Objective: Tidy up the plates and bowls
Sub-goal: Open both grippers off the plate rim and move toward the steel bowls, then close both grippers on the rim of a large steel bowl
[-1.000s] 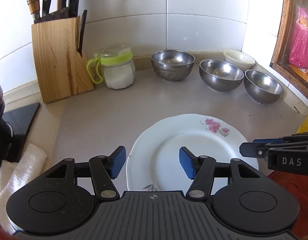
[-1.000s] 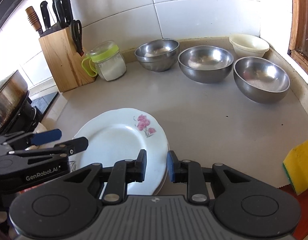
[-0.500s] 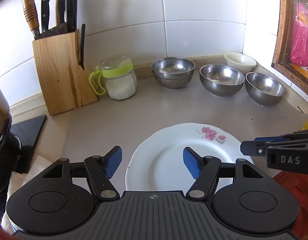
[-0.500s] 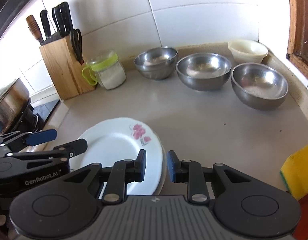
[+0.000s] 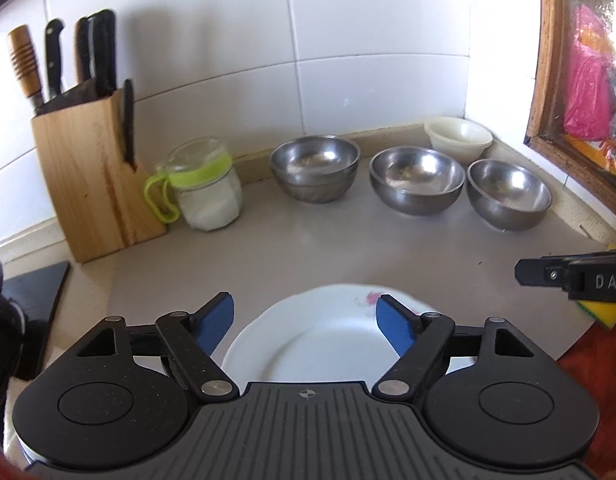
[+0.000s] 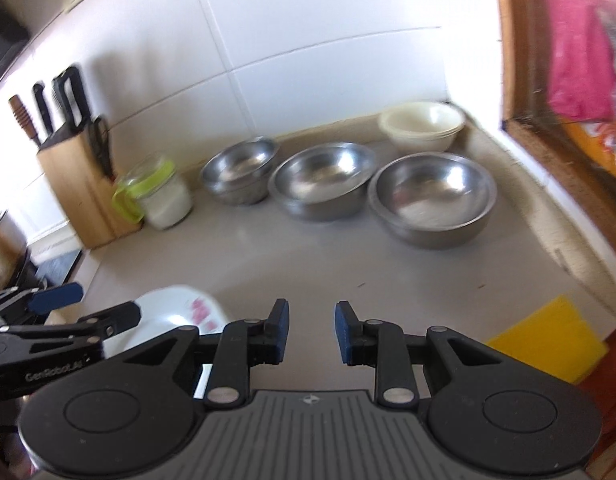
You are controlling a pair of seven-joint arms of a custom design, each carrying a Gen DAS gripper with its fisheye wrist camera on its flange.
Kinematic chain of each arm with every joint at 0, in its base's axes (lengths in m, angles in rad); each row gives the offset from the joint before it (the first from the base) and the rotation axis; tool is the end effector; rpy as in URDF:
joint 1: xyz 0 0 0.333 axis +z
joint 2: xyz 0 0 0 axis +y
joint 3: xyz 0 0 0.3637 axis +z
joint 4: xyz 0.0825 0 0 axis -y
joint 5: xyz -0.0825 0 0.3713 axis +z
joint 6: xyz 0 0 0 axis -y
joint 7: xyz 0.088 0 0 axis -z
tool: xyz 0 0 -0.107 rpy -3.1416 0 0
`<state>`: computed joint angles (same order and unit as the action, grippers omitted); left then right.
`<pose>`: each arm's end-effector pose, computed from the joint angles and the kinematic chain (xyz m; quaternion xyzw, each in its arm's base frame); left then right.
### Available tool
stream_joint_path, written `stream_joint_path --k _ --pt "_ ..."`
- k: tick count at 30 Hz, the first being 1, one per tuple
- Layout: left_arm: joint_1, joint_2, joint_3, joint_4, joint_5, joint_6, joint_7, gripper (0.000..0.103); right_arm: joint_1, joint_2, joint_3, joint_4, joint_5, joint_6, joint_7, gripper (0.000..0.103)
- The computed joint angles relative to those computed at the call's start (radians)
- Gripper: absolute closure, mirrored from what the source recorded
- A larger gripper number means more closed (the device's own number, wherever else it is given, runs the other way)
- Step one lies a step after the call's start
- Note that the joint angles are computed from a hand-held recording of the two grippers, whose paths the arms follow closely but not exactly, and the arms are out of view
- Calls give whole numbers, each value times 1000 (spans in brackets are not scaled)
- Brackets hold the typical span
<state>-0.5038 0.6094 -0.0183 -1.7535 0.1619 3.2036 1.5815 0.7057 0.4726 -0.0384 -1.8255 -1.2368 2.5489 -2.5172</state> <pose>0.6291 -0.3763 0.3712 -0.3889 0.8261 -0.3391 0.2267 0.5222 0.4312 0.3456 -0.4562 0.7945 -0.2505 0.3128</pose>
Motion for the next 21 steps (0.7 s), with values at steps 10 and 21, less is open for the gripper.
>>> stream_joint_path --k 10,21 --pt "20 41 -68 102 13 -46 22 18 -42 -76 12 -98 -69 -54 121 73" --pt "46 120 -145 267 12 -158 65 18 -100 -82 28 -109 -91 -43 141 73"
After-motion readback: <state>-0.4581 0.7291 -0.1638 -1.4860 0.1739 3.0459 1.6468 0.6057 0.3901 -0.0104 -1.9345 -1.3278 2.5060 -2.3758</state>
